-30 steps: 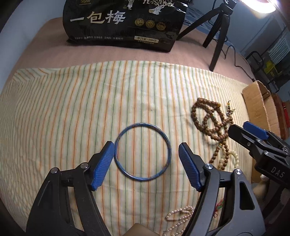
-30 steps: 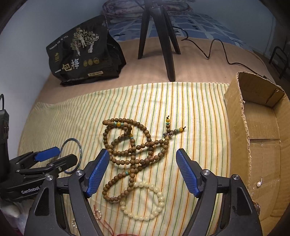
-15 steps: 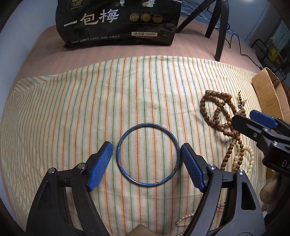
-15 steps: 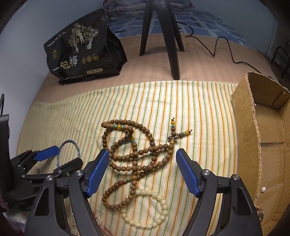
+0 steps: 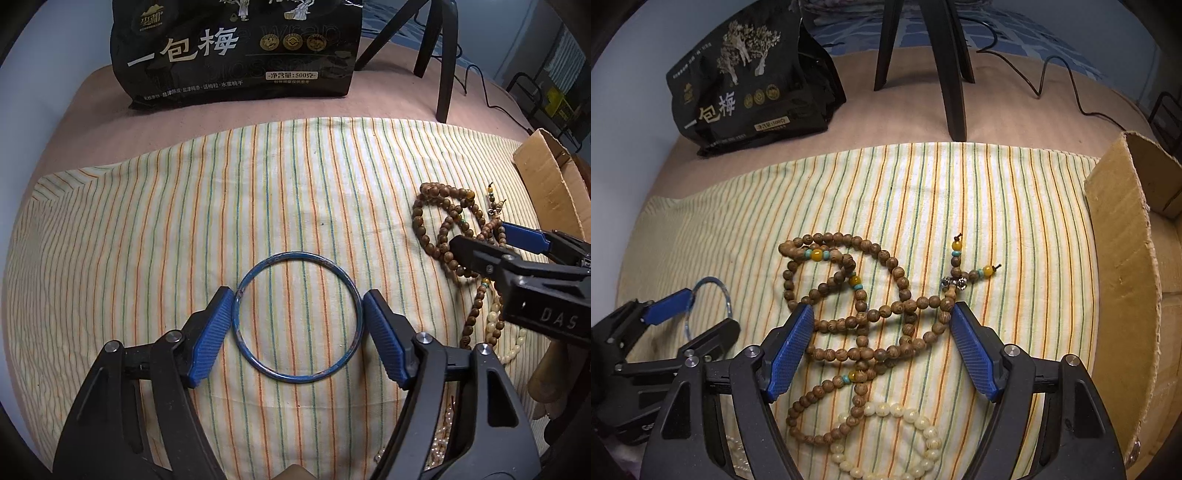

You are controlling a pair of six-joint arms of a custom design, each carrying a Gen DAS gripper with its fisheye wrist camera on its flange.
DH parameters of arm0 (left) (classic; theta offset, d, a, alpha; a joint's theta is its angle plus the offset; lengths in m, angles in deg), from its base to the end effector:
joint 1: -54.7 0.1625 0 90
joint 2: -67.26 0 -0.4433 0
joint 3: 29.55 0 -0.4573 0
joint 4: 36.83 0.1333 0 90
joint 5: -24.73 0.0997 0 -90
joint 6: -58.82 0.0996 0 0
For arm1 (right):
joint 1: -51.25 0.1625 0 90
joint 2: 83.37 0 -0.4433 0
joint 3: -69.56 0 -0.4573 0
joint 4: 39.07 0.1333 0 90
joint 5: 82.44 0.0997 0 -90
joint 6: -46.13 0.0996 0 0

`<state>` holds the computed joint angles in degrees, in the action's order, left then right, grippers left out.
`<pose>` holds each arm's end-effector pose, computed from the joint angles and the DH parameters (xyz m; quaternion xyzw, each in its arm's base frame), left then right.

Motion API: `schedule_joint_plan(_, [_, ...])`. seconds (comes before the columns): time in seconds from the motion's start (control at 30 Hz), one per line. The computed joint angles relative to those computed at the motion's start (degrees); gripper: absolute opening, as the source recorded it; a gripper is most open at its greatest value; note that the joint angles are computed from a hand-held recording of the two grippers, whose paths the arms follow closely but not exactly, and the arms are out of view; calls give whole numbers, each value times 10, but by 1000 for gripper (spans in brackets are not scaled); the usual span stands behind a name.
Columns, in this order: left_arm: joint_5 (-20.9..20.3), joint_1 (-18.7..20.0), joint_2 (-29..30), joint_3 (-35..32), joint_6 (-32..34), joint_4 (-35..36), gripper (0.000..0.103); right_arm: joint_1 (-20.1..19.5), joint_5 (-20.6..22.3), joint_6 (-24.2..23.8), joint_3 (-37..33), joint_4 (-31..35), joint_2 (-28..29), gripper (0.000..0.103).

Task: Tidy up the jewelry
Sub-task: 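Close the left tool on the blue bangle while the right tool grasps the brown bead necklace, then carry the bangle and bead necklace into the box and open both tools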

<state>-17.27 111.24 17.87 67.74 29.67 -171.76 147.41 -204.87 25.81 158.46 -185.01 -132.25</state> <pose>-0.2082 -0.6910 0.0880 0.0449 0.9122 -0.1910 0.3597 0.1611 -0.7477 0.1489 0.1802 -0.9345 0.0979 0.2908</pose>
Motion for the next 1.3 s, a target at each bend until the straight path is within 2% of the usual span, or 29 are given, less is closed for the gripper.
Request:
schedule_joint_plan(0.2, [6,-1,2,1,7,-9,74,8,-17,-21,2,-3,6,74])
schedule_joint_plan(0.23, [7,-2,2,2,7,-9,74,8,-15,-22,3,-2,5,67])
schedule_joint_plan(0.27, [7,-2,2,2,7,-10,74,8,-12,-22,5,-1,4,55])
schedule_joint_plan(0.3, [8,-3,2,3,7,-11,74,9,-9,-22,6,1,3,50])
schedule_joint_plan(0.37, [9,-4,1,5,7,-13,74,7,13,-20,8,17,-3,26])
schedule_joint_plan(0.47, [10,-6,-2,11,8,-15,73,9,28,-27,13,30,-7,11])
schedule_joint_plan(0.6, [3,-6,-8,15,6,-16,73,16,16,-51,24,5,-5,11])
schedule_joint_plan(0.87, [4,-9,-35,31,0,-33,73,22,42,-66,46,-28,-32,11])
schedule_joint_plan(1.3, [2,-39,-80,63,9,-91,73,41,83,-102,71,-85,-81,11])
